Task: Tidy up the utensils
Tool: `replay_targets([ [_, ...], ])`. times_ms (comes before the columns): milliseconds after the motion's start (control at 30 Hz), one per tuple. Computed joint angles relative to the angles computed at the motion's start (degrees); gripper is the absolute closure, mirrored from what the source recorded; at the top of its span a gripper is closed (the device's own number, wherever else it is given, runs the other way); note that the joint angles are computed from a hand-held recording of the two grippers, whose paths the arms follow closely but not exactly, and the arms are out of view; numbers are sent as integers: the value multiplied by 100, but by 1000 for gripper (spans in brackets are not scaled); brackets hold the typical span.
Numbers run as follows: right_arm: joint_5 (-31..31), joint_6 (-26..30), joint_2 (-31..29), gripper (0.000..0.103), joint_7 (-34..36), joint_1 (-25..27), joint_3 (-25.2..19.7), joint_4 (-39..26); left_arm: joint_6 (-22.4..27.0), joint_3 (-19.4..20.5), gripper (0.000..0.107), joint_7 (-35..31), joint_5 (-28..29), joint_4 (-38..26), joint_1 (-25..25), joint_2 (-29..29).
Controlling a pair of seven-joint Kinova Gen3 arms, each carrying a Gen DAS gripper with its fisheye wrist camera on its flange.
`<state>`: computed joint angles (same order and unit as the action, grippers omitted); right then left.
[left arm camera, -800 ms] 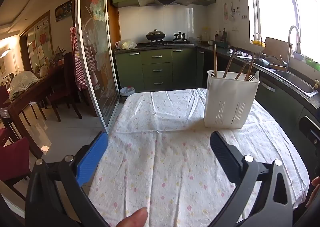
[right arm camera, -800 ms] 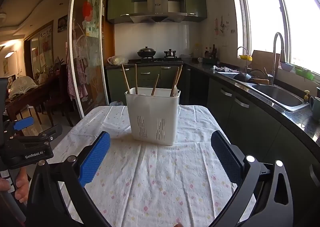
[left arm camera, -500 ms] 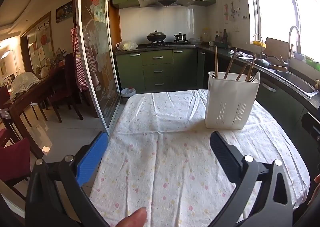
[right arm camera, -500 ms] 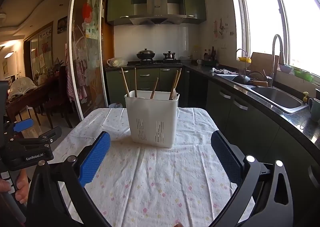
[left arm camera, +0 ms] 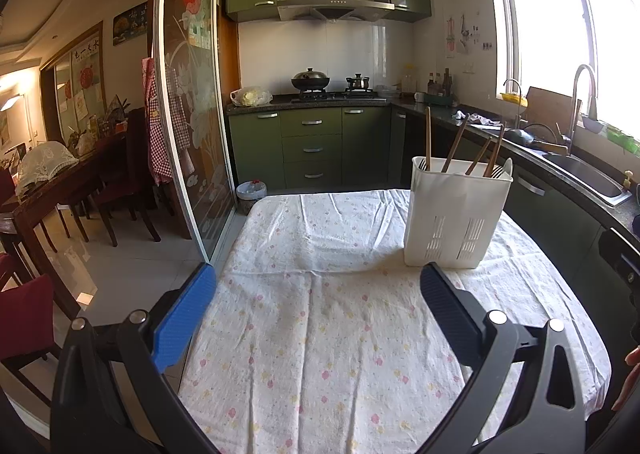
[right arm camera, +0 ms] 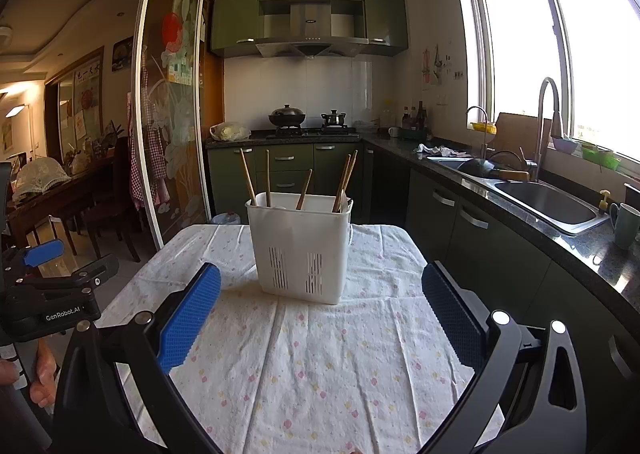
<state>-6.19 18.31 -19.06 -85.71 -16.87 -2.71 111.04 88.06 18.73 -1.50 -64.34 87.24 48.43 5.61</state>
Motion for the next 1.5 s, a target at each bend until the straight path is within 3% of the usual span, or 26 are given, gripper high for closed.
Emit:
replay_targets([
  [1500,205,-141,-248,4,-266,111,-105,37,292,105,10,44,-117,-65,128,-62],
])
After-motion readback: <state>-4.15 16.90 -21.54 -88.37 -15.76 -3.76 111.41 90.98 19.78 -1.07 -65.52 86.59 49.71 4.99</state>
